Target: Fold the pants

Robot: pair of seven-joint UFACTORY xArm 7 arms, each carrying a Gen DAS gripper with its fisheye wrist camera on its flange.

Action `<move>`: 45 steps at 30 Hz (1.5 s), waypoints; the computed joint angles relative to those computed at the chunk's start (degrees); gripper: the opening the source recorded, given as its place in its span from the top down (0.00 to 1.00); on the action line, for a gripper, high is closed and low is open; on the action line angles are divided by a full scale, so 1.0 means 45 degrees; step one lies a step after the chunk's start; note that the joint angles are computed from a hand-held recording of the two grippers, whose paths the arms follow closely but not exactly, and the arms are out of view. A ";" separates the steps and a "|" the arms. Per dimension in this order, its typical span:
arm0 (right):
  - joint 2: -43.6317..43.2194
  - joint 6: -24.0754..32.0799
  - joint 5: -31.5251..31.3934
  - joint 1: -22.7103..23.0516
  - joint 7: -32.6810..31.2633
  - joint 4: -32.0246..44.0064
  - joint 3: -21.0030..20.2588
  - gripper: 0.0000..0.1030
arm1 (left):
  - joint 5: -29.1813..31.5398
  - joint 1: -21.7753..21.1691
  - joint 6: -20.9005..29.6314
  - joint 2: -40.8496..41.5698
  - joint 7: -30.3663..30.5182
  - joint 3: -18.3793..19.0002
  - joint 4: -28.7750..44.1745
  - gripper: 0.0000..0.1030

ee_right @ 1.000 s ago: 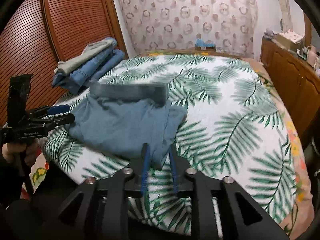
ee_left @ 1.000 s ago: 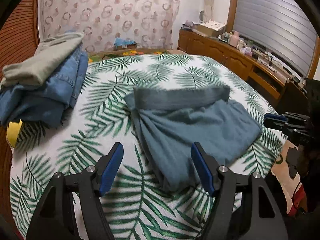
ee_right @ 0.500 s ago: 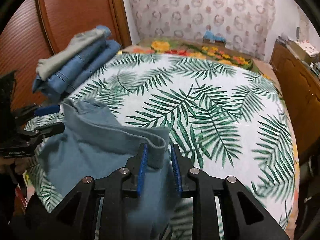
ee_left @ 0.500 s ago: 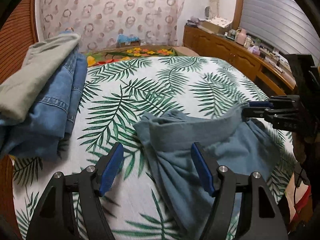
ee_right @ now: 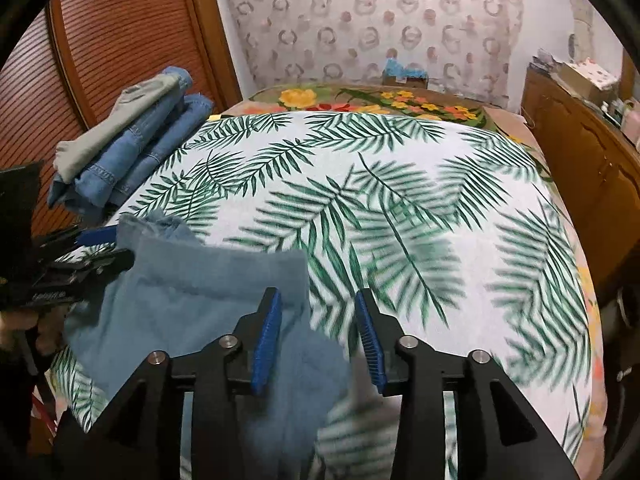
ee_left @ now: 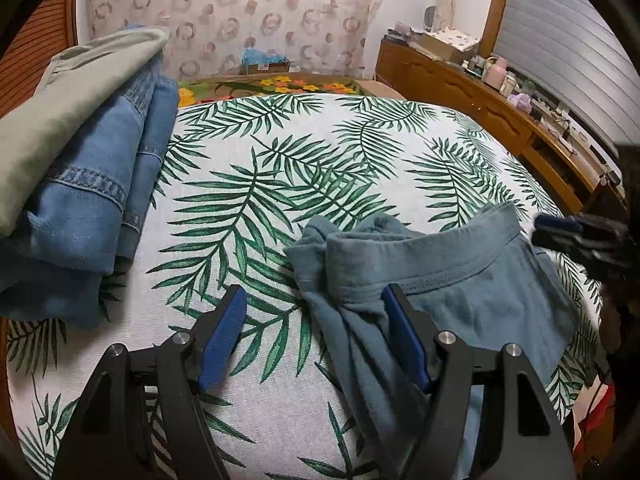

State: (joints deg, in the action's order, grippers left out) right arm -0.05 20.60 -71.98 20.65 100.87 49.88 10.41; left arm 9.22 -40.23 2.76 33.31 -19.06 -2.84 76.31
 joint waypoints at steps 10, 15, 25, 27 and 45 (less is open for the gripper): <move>-0.0582 -0.0867 -0.0211 -0.0257 0.1376 -0.1107 0.0320 0.51 | -0.0182 0.0160 -0.0113 0.0089 0.0179 -0.0167 0.0025 0.31; 0.0109 -0.1194 -0.0384 -0.0317 0.1387 -0.0414 0.0055 0.51 | -0.0203 0.0094 -0.0110 0.0101 0.0179 -0.0104 0.0039 0.31; 0.1112 0.0296 -0.0786 0.0643 0.0753 0.0660 -0.0206 0.51 | -0.0246 0.0188 -0.0114 0.0094 0.0235 -0.0196 0.0033 0.30; 0.1363 0.0771 -0.0769 0.0851 0.0477 0.0910 -0.0204 0.51 | -0.0376 0.0648 -0.0157 0.0101 0.0497 -0.0739 0.0004 0.38; 0.1097 0.0936 -0.1486 0.0987 0.1548 0.0616 -0.0256 0.72 | -0.2328 0.2485 -0.0278 0.0683 0.2344 -0.3192 0.0465 0.60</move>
State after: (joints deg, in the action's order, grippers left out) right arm 4.88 24.81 -78.67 25.09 107.84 52.65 9.26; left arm -1.26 -29.04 1.50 36.38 -8.51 -17.20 78.40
